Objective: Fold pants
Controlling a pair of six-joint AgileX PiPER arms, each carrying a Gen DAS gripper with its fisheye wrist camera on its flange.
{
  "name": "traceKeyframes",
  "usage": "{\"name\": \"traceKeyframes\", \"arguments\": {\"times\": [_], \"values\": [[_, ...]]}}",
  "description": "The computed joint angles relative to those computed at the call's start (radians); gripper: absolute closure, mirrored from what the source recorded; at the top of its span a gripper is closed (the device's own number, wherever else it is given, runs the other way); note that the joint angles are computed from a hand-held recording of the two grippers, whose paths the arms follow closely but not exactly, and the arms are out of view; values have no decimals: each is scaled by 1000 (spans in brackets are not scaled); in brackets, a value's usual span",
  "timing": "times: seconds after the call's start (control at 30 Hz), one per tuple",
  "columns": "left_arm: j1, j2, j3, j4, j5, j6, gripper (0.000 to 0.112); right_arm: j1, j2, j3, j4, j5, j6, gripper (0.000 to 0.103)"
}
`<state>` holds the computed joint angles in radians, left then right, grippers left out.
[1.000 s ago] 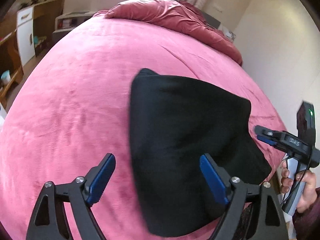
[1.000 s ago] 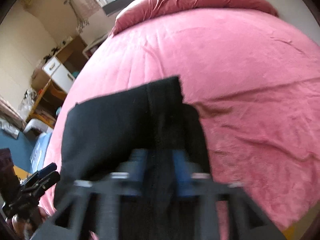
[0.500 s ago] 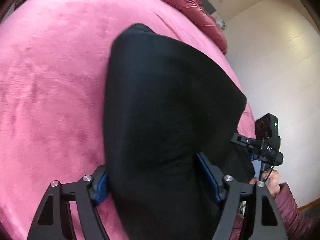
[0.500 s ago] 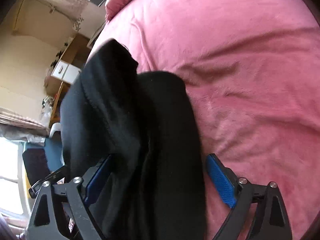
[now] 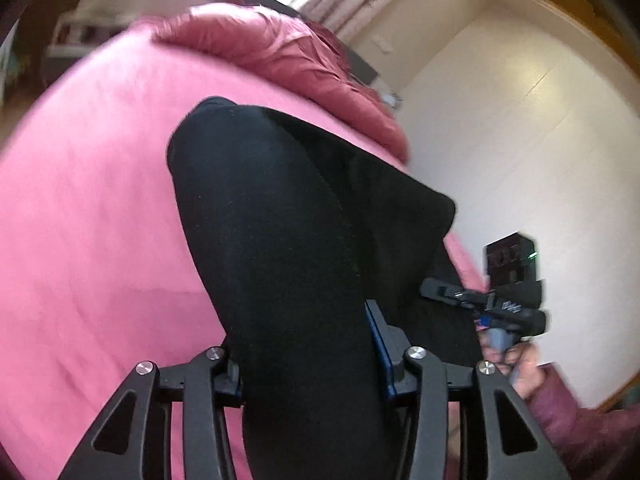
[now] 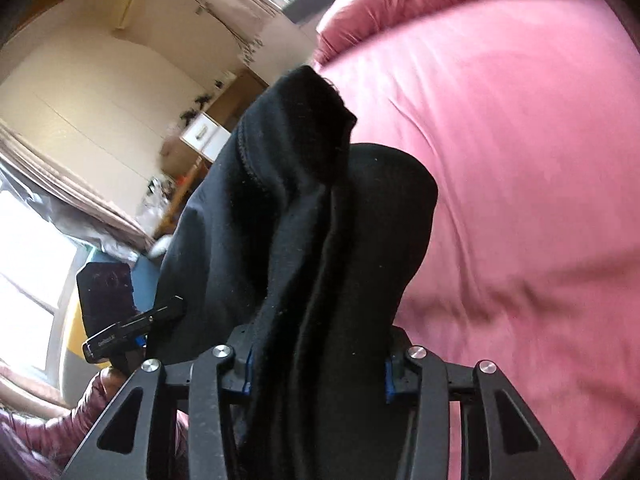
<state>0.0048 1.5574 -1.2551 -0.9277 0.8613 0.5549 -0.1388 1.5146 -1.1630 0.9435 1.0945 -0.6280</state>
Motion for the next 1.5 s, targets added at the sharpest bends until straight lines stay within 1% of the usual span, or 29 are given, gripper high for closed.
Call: {"name": "traceKeyframes", "arguments": {"times": [0.07,0.17,0.23,0.27,0.3,0.33,0.37,0.4,0.47,0.5,0.57,0.63,0.67,0.7,0.73,0.77,0.83,0.87,0.93,1.0,1.03,1.07,1.1,1.17,1.23,1.27,1.3,1.37,1.5], "values": [[0,100,-148,120,-3,-88,64,81,123,-121,-1,-55,57,58],[20,223,-299,241,13,-174,61,170,291,-281,-39,-106,160,57],[25,292,-356,316,15,-238,57,204,392,-368,-59,-110,201,56],[28,331,-388,363,27,-288,56,223,427,-395,-84,-123,231,55],[31,362,-412,397,38,-315,52,243,471,-433,-132,-127,279,54],[24,373,-399,414,14,-321,49,262,489,-441,-168,-144,301,52],[24,375,-384,411,-4,-323,47,268,490,-432,-172,-163,297,48],[27,366,-355,386,-29,-317,45,265,487,-413,-149,-177,279,46],[18,326,-288,385,-86,-338,41,260,462,-368,-134,-194,257,40],[1,305,-260,431,-122,-389,36,259,449,-355,-145,-198,251,38],[-31,276,-226,519,-172,-485,31,275,424,-344,-191,-215,285,35],[-58,246,-180,606,-219,-562,31,294,373,-310,-255,-241,327,34],[-57,205,-134,639,-233,-582,30,297,378,-330,-280,-246,343,32],[-79,177,-104,703,-263,-642,30,311,351,-310,-312,-264,370,31],[-83,109,-37,743,-260,-675,30,351,344,-325,-361,-283,437,30],[-99,80,-10,792,-282,-725,29,360,329,-327,-396,-285,468,30],[-119,41,16,868,-288,-807,28,406,278,-291,-489,-324,558,30],[-127,22,28,902,-289,-845,28,407,281,-303,-515,-322,576,29],[-139,-22,54,954,-285,-905,28,448,233,-271,-629,-346,675,29],[-163,-62,81,1042,-282,-1001,28,487,195,-252,-718,-353,760,28],[-161,-79,91,1057,-277,-1014,28,500,183,-246,-758,-354,793,27],[-173,-97,101,1094,-269,-1055,28,511,154,-236,-809,-344,831,25],[-184,-117,115,1125,-263,-1090,28,535,132,-218,-861,-353,881,25],[-202,-143,125,1163,-247,-1132,28,552,94,-201,-904,-343,924,24],[-231,-170,139,1236,-222,-1198,28,555,50,-160,-929,-346,945,22],[-235,-177,142,1241,-219,-1202,28,568,30,-145,-948,-346,970,21],[-241,-194,154,1246,-217,-1208,28,575,39,-162,-957,-336,981,20],[-249,-215,168,1264,-207,-1231,28,604,0,-127,-1010,-325,1033,20],[-281,-270,211,1302,-186,-1281,28,682,-29,-97,-1126,-287,1160,20]]}}
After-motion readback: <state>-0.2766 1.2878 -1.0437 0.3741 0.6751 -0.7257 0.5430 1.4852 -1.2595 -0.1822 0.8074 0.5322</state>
